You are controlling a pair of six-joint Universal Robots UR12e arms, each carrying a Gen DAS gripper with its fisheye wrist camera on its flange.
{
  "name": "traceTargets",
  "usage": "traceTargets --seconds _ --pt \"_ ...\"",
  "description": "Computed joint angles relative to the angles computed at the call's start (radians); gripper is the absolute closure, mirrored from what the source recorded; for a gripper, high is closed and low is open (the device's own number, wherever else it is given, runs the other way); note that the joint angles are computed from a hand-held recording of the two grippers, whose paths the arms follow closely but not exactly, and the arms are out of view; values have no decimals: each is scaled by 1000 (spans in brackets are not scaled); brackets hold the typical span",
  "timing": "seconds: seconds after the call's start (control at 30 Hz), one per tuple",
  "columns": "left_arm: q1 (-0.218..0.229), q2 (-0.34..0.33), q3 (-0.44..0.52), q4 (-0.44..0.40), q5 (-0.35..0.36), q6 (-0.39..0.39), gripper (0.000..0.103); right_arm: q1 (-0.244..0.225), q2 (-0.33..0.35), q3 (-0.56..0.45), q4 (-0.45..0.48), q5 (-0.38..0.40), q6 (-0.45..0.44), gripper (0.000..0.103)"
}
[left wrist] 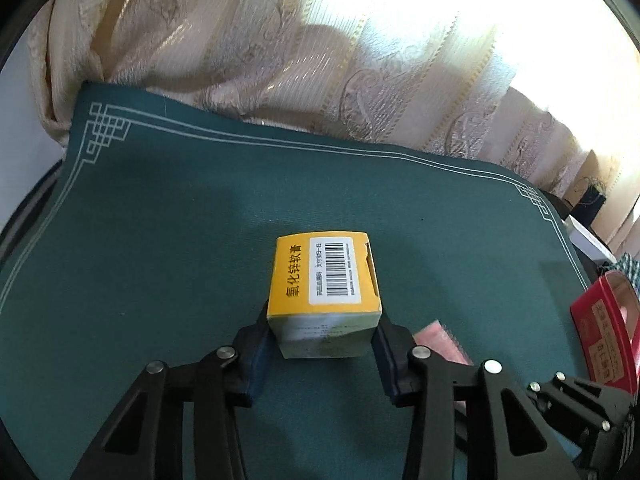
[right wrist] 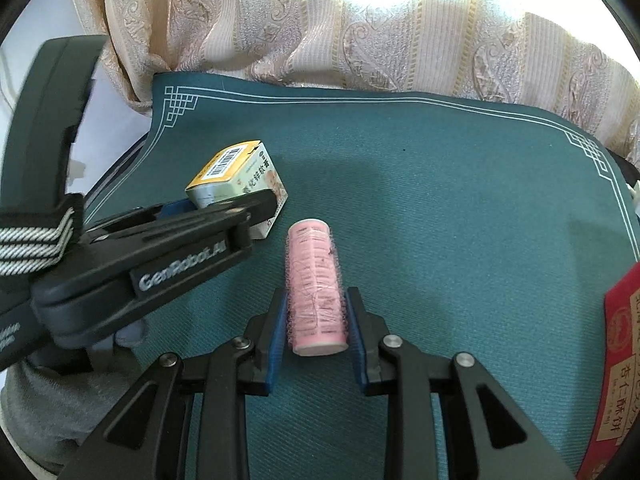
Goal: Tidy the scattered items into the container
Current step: 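Grasp the pink roller with the right tool while the left tool grasps the yellow box, then carry the pink roller and yellow box to the tin with both tools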
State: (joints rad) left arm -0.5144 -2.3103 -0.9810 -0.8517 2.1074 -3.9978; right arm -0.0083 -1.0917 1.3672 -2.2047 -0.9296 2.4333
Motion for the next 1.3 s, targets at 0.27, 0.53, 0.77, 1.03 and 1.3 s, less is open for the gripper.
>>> traceTargets --seconds 0.27,0.53,0.77,1.03,1.3 --pt "-37 35 -39 -1 109 6 57 -3 -1 6 -16 10 18 72" --pt "-74 78 -110 14 157 -13 57 -10 -15 32 -83 -6 59 72" --pt "-97 89 -130 30 147 -17 57 -40 -64 90 -75 -20 21 72" --pt "-136 82 -107 33 154 -7 57 -115 -142 179 -75 61 -9 72" --pt "-179 37 -10 11 165 45 57 -206 -202 246 -108 137 15 72"
